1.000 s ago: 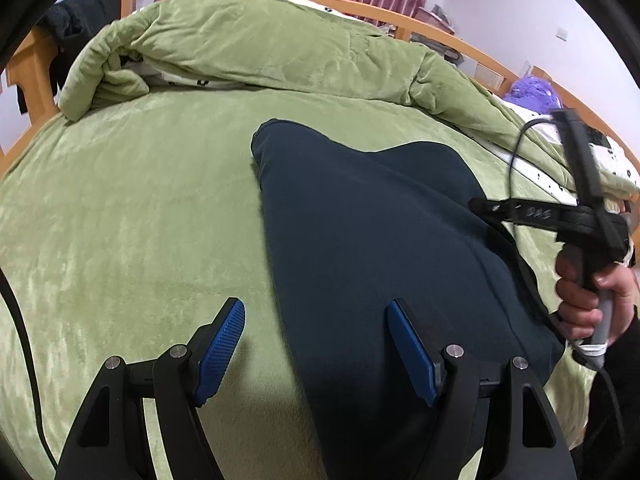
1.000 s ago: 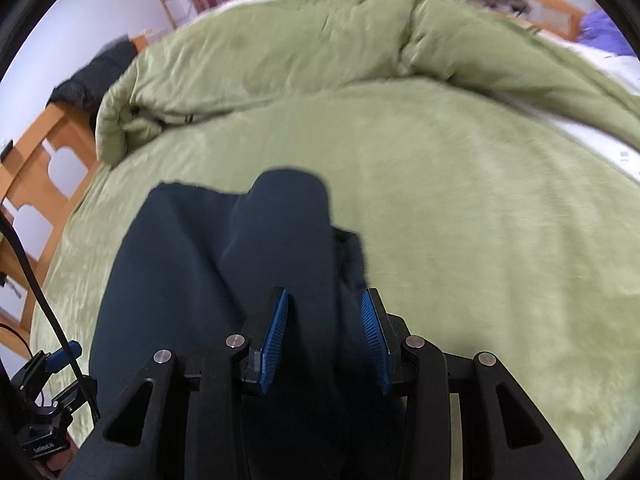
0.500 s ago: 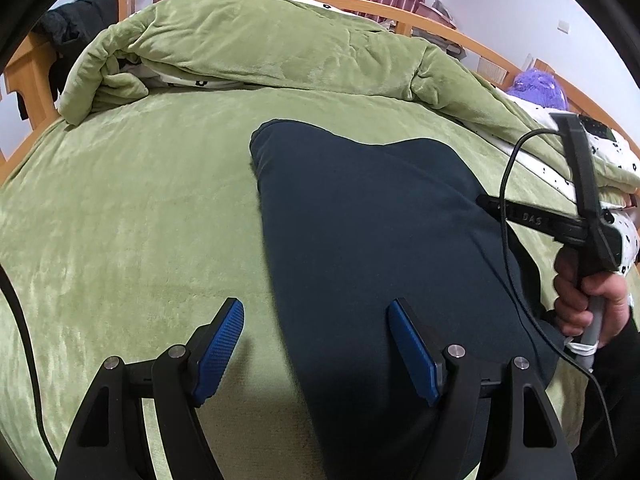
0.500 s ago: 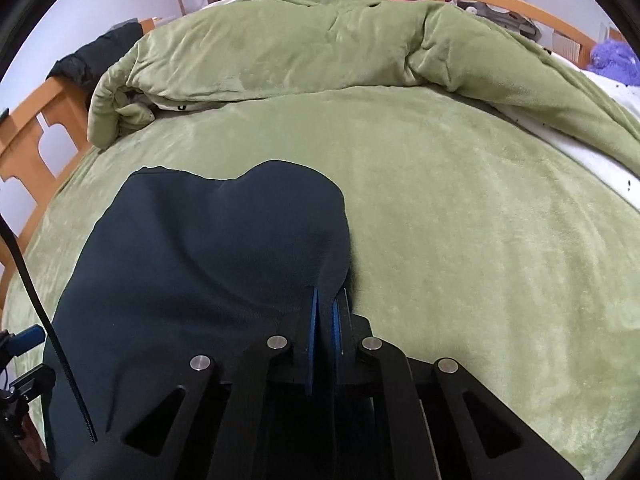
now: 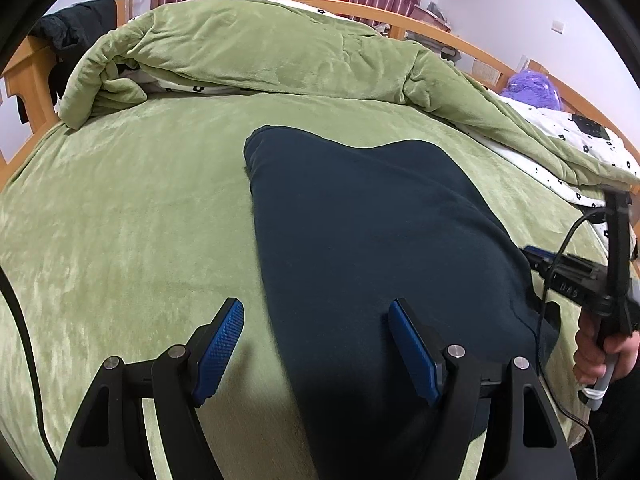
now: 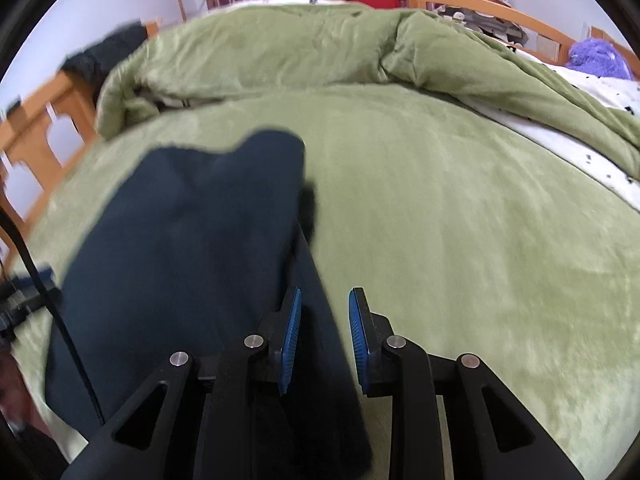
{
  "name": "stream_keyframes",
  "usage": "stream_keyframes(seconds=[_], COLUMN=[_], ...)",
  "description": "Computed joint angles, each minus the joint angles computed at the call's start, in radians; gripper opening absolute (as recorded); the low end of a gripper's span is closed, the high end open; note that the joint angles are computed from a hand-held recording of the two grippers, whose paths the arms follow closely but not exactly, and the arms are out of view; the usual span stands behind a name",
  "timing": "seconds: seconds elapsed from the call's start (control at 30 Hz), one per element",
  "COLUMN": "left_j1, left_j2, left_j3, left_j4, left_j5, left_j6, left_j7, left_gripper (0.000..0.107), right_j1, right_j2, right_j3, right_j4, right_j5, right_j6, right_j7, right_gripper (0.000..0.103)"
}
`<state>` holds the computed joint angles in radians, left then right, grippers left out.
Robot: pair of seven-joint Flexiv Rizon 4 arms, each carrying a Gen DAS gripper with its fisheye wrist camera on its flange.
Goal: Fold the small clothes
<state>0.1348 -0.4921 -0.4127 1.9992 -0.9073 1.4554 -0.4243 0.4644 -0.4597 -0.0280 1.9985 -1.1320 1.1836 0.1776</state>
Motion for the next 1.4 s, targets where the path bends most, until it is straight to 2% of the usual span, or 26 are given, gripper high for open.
stream_keyframes(seconds=[0.03,0.07,0.13,0.17,0.27,0.33,0.43,0.47,0.57,0.73,0.87,0.93,1.07,1.23,1.27,1.33,1.4], left_j1=[0.010,0.017,0.031,0.031,0.001,-0.032,-0.045,-0.043,-0.053,-0.098,-0.152,-0.179,-0.234,-0.317,-0.333,-0.371,-0.397], left_j2=[0.006,0.011,0.028,0.033,0.046,0.049,0.062,0.070,0.096,0.131,0.175,0.208,0.281,0.365,0.379,0.407,0.433], left_j3=[-0.012,-0.022,-0.045,-0.048,-0.016,0.022,0.032,0.023,0.029,0.080,0.122,0.129,0.183,0.245,0.257,0.278,0.306], left_j4=[0.008,0.014,0.033,0.038,0.047,0.052,0.067,0.074,0.087,0.099,0.123,0.136,0.178,0.231,0.237,0.247,0.261], left_j5=[-0.011,-0.023,-0.064,-0.084,-0.112,-0.104,-0.138,-0.169,-0.250,-0.328,-0.381,-0.456,-0.486,-0.541,-0.554,-0.600,-0.599], left_j6=[-0.002,-0.003,0.000,0.000,-0.020,-0.022,-0.011,0.000,-0.003,-0.036,-0.033,-0.021,-0.021,0.032,0.040,0.074,0.077], left_j7=[0.010,0.022,0.064,0.083,0.113,0.112,0.149,0.177,0.231,0.239,0.245,0.292,0.253,0.278,0.288,0.316,0.313], left_gripper=[0.073,0.073,0.073,0.073,0.073,0.073,0.073,0.073,0.073,0.073,0.073,0.073,0.074,0.082,0.084,0.085,0.086], right_j1=[0.008,0.013,0.007,0.006,-0.013,-0.011,0.027,0.042,0.075,0.082,0.088,0.101,0.147,0.181,0.190,0.202,0.219], right_j2=[0.010,0.034,0.071,0.098,0.107,0.084,0.042,0.041,0.083,0.176,0.241,0.262,0.287,0.324,0.331,0.341,0.350], right_j3=[0.012,0.000,-0.014,-0.021,0.012,0.061,0.143,0.141,0.118,0.123,0.173,0.206,0.260,0.297,0.305,0.316,0.326], right_j4=[0.008,0.033,0.067,0.084,0.080,0.062,0.028,0.041,0.082,0.141,0.143,0.126,0.068,0.049,0.045,0.041,0.039], right_j5=[0.030,-0.001,-0.096,-0.185,-0.288,-0.225,0.061,0.109,0.088,-0.005,-0.002,0.039,0.136,0.176,0.181,0.184,0.164], right_j6=[-0.044,-0.032,0.005,0.016,0.045,0.007,-0.170,-0.177,-0.182,-0.192,-0.285,-0.351,-0.526,-0.605,-0.627,-0.660,-0.707], right_j7=[-0.003,0.059,0.170,0.254,0.306,0.234,0.037,0.042,0.103,0.258,0.302,0.272,0.170,0.145,0.149,0.156,0.181], right_gripper=[0.024,0.024,0.024,0.024,0.025,0.025,0.024,0.024,0.024,0.025,0.039,0.054,0.059,0.061,0.063,0.079,0.083])
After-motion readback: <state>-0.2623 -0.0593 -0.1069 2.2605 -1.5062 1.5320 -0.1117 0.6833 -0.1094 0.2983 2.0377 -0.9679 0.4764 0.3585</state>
